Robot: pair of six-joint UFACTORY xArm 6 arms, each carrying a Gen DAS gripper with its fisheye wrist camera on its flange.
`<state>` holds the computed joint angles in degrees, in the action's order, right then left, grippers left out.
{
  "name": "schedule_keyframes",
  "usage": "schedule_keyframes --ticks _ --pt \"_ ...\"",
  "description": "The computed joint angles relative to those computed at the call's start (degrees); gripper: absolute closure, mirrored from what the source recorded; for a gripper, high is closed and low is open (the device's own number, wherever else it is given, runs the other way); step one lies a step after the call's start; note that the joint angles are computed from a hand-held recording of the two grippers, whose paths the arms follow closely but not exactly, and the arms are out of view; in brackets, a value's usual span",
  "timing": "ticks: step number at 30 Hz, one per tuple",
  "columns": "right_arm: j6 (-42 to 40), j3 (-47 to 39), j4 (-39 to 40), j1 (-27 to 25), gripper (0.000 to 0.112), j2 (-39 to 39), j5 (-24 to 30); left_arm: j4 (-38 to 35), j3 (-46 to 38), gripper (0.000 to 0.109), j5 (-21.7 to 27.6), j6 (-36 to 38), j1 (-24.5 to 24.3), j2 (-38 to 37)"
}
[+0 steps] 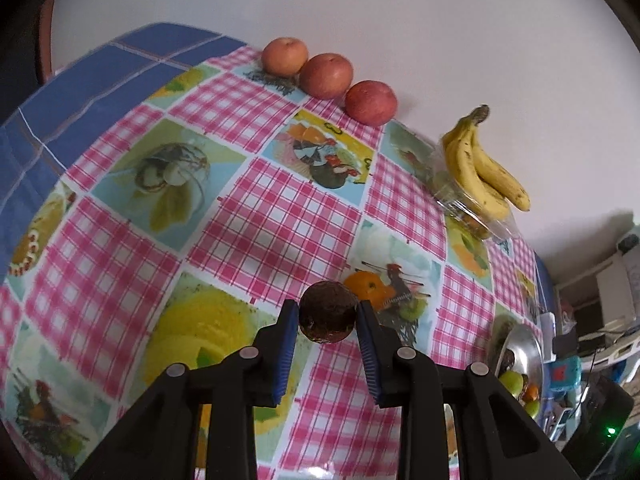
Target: Organize fruits
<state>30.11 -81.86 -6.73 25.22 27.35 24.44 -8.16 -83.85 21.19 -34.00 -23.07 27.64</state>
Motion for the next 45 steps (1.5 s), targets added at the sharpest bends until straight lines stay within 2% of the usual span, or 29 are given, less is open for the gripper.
schedule_keyframes --ticks 12,24,29,35,39,41,45 --pt "1.87 13.53 2.87 0.16 0.085 -10.55 -5.25 15.41 5.52 0.077 0.43 -11.22 -2.24 -7.01" --pt "3.63 16.56 -0.36 -1.21 0.085 -13.40 -6.70 21.47 1.02 0.079 3.58 -13.58 -4.85 -4.47" --pt "7.55 18.56 -4.25 -3.40 0.085 -14.93 -6.86 17.57 -1.38 0.079 4.69 -10.41 -5.60 -2.06" --pt "6.71 19.49 -1.80 -4.63 0.085 -15.15 -6.63 16.53 -3.07 0.077 7.76 -9.20 -6.02 -0.37" --pt "4.91 19.68 0.86 -4.70 0.085 -15.22 -7.17 6.85 -5.35 0.076 8.81 -0.34 -7.26 1.84" --pt "4.91 20.15 1.15 -4.97 0.085 -15.65 -7.57 3.07 -7.42 0.076 11.16 4.22 -8.21 3.33" --pt "7.26 22.15 0.97 -6.54 0.085 -17.25 -8.81 0.34 -11.87 0.076 17.39 9.07 -9.60 6.10"
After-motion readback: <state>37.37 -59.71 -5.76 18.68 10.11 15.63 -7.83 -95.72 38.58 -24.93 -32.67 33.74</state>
